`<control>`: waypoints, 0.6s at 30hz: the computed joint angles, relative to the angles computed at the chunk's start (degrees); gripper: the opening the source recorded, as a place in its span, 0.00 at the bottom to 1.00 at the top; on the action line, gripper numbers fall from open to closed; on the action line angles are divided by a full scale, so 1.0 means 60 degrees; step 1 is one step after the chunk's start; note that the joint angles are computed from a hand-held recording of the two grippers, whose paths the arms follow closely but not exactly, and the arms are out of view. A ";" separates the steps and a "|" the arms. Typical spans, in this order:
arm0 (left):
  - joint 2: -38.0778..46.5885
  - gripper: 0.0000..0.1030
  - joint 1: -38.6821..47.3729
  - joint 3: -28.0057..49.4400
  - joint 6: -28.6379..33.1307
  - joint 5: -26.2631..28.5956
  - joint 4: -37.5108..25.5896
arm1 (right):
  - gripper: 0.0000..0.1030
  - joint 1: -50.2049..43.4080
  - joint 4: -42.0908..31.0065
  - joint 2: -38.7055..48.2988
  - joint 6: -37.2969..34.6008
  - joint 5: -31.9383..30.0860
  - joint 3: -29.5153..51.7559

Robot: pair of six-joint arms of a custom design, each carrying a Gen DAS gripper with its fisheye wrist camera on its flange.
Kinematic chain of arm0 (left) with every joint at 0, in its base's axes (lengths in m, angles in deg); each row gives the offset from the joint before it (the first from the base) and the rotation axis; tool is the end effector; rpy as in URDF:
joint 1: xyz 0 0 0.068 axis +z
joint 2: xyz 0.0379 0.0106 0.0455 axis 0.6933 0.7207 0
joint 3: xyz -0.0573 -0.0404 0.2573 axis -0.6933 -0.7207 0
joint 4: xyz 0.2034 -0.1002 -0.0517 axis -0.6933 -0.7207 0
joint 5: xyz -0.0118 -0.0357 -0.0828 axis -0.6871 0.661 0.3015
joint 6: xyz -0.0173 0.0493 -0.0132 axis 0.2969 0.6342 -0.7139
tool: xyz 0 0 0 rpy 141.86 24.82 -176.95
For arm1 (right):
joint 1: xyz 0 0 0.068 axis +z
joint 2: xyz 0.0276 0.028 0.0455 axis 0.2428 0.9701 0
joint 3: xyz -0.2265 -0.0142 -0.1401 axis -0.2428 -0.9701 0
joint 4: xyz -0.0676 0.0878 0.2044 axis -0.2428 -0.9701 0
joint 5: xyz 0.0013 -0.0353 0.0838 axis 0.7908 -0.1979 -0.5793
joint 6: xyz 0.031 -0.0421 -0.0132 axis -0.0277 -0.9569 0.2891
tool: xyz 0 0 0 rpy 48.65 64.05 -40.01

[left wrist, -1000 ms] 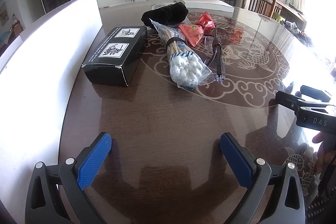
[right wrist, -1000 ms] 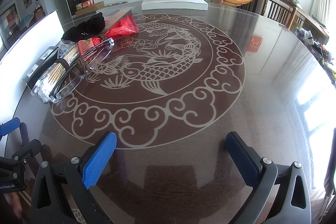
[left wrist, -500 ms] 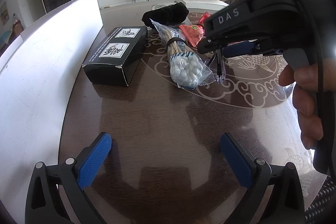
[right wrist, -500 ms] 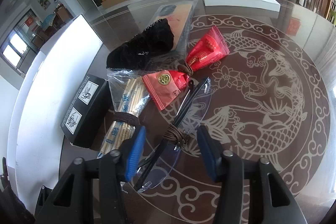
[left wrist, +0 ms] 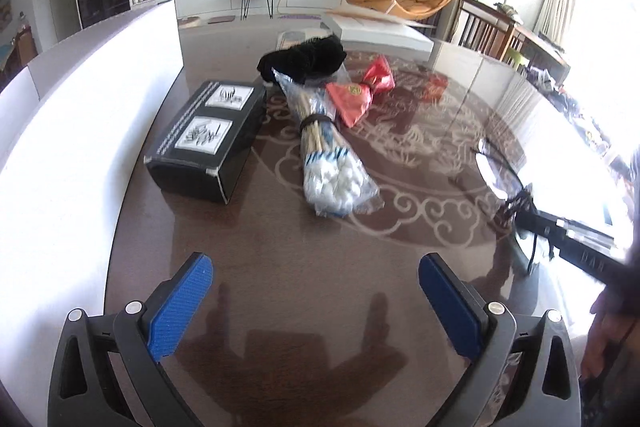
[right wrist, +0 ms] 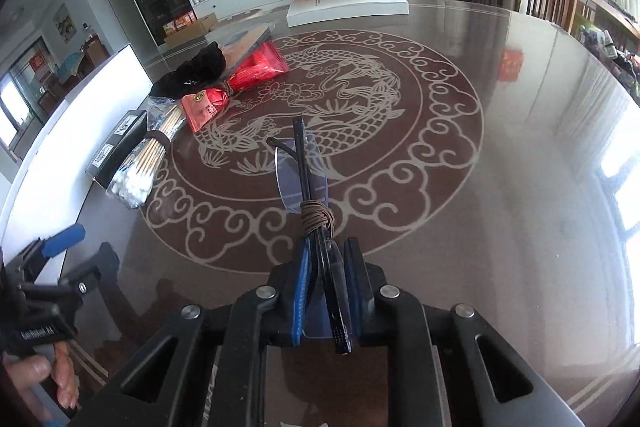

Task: Organize objects
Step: 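Grasp the bagged wooden cotton swabs with left gripper while right gripper lifts the glasses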

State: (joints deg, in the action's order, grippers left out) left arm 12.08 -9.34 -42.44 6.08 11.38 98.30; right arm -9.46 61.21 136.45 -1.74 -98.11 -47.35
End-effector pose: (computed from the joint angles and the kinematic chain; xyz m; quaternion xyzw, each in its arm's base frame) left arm 0.1282 -0.1419 0.0679 -0.0838 0.9385 -0.0327 0.3332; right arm 0.1836 -0.0613 0.0568 -0.1379 0.9417 0.1246 0.2803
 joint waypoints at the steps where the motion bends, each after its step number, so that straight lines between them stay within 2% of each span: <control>1: -0.0268 1.00 0.0426 0.0243 0.0396 0.0215 -0.0210 | 0.22 -0.0197 0.0045 0.0008 -0.0190 -0.0098 -0.0077; 3: -0.0274 1.00 0.1307 0.0903 0.1212 0.0739 -0.0400 | 0.28 -0.0505 0.0014 -0.0014 -0.0486 -0.0324 -0.0170; 5: 0.0386 1.00 0.1945 0.1950 0.1814 0.1069 -0.0862 | 0.39 -0.0685 0.0179 0.0027 -0.0630 -0.0533 -0.0308; 7: 0.1305 0.99 0.2292 0.2961 0.2112 0.1274 -0.1366 | 0.46 -0.0918 0.0434 0.0055 -0.0758 -0.0729 -0.0473; 8: 0.1737 0.94 0.2409 0.3371 0.2245 0.1355 -0.1525 | 0.51 -0.1188 0.0572 0.0055 -0.0967 -0.0898 -0.0603; 10: 0.2573 0.60 0.2556 0.4058 0.2364 0.1515 -0.1884 | 0.57 -0.1672 0.0879 0.0015 -0.1325 -0.1199 -0.0836; 11: 0.2812 0.57 0.2478 0.4227 0.2309 0.1267 -0.1975 | 0.62 -0.1948 0.1041 0.0024 -0.1553 -0.1399 -0.0938; 13: 0.2803 0.35 0.2227 0.4075 0.2278 0.0882 -0.1671 | 0.70 -0.2374 0.1390 0.0079 -0.1924 -0.1686 -0.1120; 15: 0.2688 0.29 0.1918 0.3828 0.1949 0.0822 -0.1639 | 0.72 -0.2555 0.1095 0.0118 -0.2155 -0.1840 -0.0993; 18: 0.2145 0.29 0.0879 0.2820 0.0855 0.0590 -0.1447 | 0.73 -0.2343 0.0956 0.0270 -0.2215 -0.1660 -0.0866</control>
State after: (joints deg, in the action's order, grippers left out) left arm 24.96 -4.07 -25.52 11.21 14.92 89.62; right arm -23.52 66.95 138.07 -15.03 -108.07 -52.54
